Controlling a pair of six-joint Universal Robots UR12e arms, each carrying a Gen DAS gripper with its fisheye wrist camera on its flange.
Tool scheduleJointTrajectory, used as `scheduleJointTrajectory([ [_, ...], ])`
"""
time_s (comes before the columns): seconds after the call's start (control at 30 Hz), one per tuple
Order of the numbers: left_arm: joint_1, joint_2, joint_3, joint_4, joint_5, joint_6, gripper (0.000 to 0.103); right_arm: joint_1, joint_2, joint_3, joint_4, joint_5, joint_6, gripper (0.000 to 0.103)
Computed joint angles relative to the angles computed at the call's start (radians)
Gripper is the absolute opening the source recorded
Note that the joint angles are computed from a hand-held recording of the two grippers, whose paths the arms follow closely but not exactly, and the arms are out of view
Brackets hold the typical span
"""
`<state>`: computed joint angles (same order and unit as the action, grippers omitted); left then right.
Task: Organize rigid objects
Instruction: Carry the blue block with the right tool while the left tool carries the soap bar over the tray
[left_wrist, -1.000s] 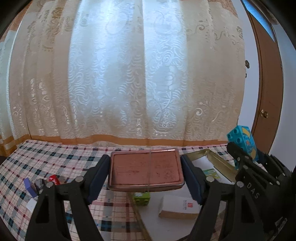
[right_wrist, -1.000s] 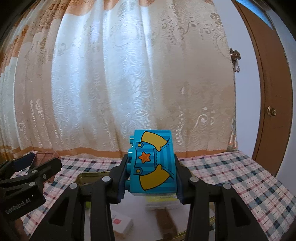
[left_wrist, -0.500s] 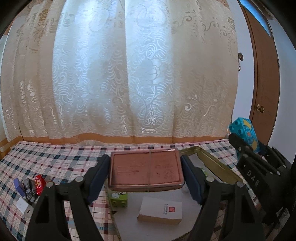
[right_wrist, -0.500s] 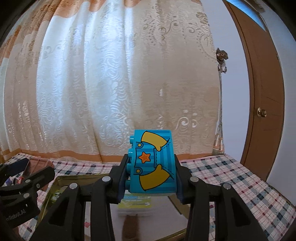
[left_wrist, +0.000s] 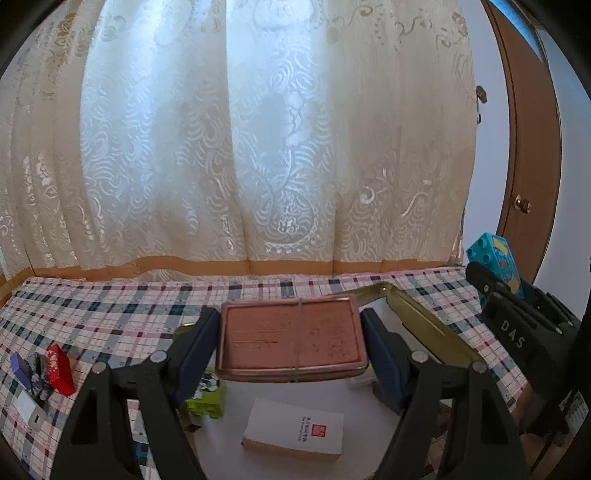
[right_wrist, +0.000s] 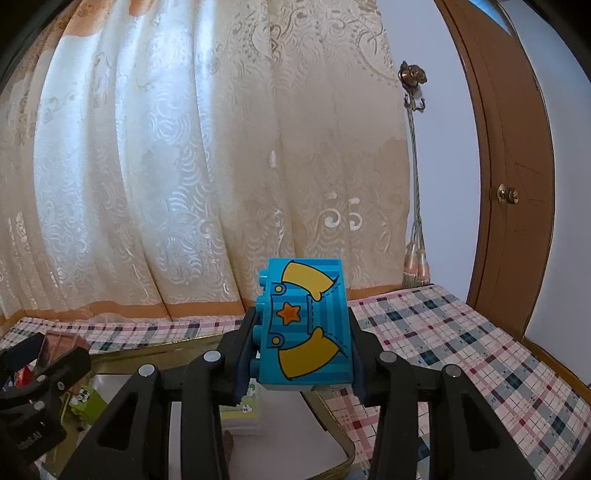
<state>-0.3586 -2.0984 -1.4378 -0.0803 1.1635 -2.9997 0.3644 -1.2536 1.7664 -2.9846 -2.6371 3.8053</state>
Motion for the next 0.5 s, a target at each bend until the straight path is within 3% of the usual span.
scheduleJointTrajectory([
  [0.5,-0.037,-0.016,0.029,-0.070,0.133,0.036,0.077,-0.016,-0.017,-0.004,0.168,0.061,0.101,0.045],
])
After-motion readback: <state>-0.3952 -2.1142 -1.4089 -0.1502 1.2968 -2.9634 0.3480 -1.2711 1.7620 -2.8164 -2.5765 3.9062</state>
